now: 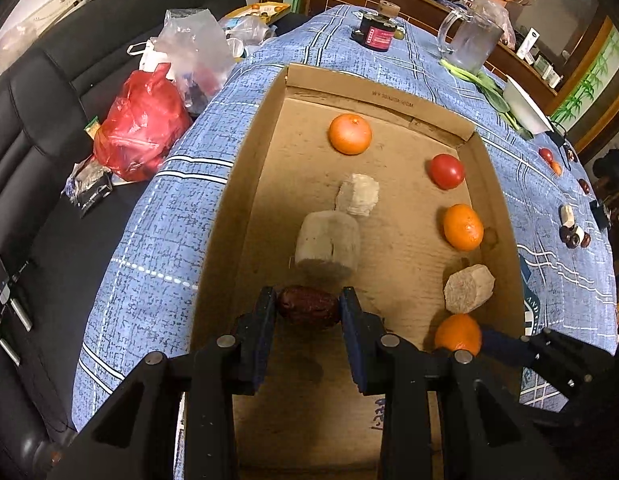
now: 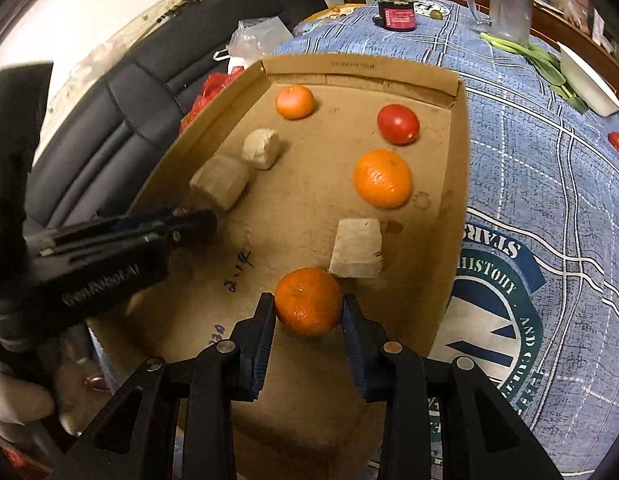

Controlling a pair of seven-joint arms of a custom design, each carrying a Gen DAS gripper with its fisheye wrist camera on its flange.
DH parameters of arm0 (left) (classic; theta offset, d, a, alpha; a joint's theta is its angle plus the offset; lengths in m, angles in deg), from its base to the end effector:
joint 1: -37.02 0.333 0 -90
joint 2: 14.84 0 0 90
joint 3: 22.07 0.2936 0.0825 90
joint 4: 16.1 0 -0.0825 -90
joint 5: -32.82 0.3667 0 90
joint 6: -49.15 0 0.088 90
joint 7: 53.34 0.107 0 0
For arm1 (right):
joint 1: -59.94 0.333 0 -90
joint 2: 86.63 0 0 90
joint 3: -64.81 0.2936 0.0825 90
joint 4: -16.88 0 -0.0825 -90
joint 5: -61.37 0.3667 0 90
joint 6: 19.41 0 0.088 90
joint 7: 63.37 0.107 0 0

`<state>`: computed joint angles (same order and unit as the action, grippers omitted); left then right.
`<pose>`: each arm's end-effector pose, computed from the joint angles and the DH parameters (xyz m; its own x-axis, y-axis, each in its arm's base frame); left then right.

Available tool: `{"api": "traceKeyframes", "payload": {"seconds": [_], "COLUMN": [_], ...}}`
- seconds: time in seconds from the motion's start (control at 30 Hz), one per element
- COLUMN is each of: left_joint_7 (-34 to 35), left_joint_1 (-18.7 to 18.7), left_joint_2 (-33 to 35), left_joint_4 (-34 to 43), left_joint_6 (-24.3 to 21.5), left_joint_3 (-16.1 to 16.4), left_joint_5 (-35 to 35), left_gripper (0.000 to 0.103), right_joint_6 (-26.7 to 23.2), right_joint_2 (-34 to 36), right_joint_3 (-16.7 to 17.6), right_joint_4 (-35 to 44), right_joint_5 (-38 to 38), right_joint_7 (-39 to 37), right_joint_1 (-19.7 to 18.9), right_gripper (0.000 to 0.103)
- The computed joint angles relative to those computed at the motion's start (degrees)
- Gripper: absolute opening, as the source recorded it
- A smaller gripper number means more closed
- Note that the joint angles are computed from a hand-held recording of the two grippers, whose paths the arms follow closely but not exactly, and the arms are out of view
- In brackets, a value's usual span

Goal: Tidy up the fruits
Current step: 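Carry tangerine and red date into the cardboard tray and open both grippers, then withdraw both grippers from the tray back over the table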

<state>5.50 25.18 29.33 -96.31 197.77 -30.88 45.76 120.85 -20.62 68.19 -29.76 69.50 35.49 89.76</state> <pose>0.6975 -0.2385 0.2904 0.0513 -0.9879 0.1464 -0.9113 -0.1063 -0.3977 0.6818 0.4177 0.2585 0.3294 -0.9103 -0.2509 -0.8855 -0.2056 -0.4167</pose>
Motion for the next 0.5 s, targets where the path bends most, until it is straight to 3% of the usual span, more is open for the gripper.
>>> {"api": "traceKeyframes", "payload": {"seconds": [0.17, 0.27, 0.4, 0.5], "left_joint_7": [0.4, -0.4, -0.8, 0.2], "left_joint_1": [0.8, 0.7, 0.5, -0.6], "left_joint_2": [0.0, -0.2, 1.1, 3.1], "left_joint_4": [0.9, 2.1, 6.5, 11.4], "left_joint_6": [0.0, 0.0, -2.0, -3.7], "left_joint_3": [-0.8, -0.7, -1.5, -2.0], "left_joint_5": [-1.2, -1.9, -3.3, -3.7], "left_gripper": [0.035, 0.047, 0.059, 0.061], "right_joint_6": [-1.4, 3.2, 11.1, 15.6], "right_joint_2": [1.6, -3.1, -10.1, -14.2], "right_joint_3": [0.3, 0.4, 0.0, -0.4], "right_joint_4": [3.0, -4.6, -16.3, -23.1], "right_joint_5": [0.1, 1.0, 2.0, 3.2], "right_joint_7": [-0.3, -0.5, 0.3, 2.0], "right_joint_1": [-0.3, -0.8, -1.5, -2.4], "right_gripper": [0.040, 0.050, 0.052, 0.053]}}
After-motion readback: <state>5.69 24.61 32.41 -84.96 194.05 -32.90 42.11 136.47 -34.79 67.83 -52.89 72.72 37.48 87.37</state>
